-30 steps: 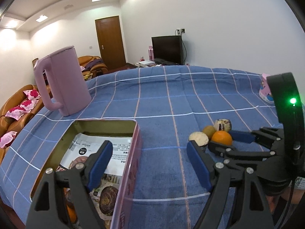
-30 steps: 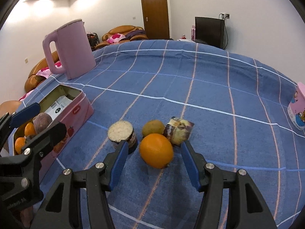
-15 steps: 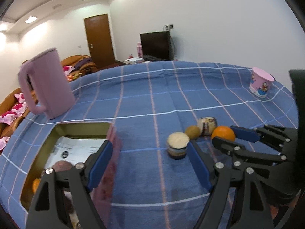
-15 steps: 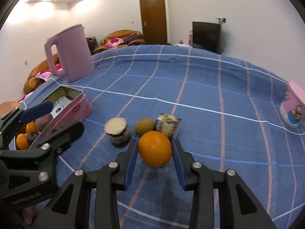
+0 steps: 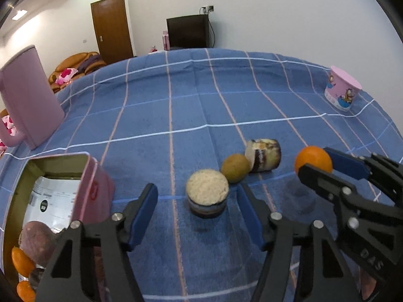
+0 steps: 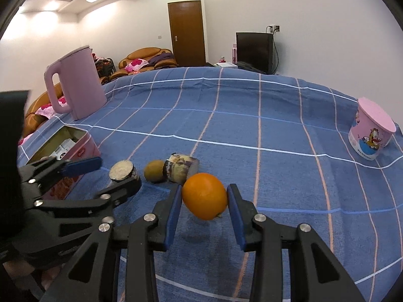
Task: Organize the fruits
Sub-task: 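Close the right tool on an orange while the left tool grasps the white-topped jar, then lift the jar with the left tool while the right tool lifts the orange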
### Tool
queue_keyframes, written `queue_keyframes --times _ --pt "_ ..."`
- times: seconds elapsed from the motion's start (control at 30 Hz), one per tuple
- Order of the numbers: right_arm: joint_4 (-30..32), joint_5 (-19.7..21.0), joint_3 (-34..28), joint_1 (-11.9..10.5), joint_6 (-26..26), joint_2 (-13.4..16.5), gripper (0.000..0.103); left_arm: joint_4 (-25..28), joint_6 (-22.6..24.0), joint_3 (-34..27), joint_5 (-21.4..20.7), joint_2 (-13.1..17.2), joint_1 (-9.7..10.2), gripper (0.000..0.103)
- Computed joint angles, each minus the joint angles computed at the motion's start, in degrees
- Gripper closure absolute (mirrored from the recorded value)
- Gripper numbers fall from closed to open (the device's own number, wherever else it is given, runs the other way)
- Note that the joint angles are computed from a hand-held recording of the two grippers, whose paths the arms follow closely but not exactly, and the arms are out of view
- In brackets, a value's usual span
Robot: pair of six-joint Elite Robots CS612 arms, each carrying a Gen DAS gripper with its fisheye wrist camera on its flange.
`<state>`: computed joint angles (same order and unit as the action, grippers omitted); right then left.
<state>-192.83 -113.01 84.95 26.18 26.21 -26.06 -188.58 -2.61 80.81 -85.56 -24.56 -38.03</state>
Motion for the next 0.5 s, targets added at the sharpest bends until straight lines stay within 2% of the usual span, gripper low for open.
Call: queue_keyframes --times 0.07,0.1,0.13,0.17,0.37,0.5 --pt "0.3 0.2 -0.1 0.0 -0.2 0.0 0.064 1.1 -0.2 -0.7 -0.6 0.2 0.08 0.042" --pt "0.4 0.4 -0.1 0.0 -0.2 0.0 0.064 1.6 -0.3 -1.0 -0.9 0.3 0.14 0.049" --pt "0.4 0.5 -0.1 -0.1 -0.1 0.0 0.064 2.4 -0.4 -1.3 -1.7 0.4 0.28 0.063" --pt "0.3 0.8 0.0 -0.1 -0.1 0.0 0.064 3.4 -0.7 -1.6 -3.4 0.5 0.56 0.067" --pt "-1.1 1.4 0.1 -0.1 -0.8 0.1 0.064 1.7 -0.8 -1.0 -5.0 0.4 0.81 0.067" --pt "-2.6 1.6 0.2 0.0 -1.8 0.3 0.064 -1.6 -1.0 0.0 -6.2 0.2 1.01 0.067"
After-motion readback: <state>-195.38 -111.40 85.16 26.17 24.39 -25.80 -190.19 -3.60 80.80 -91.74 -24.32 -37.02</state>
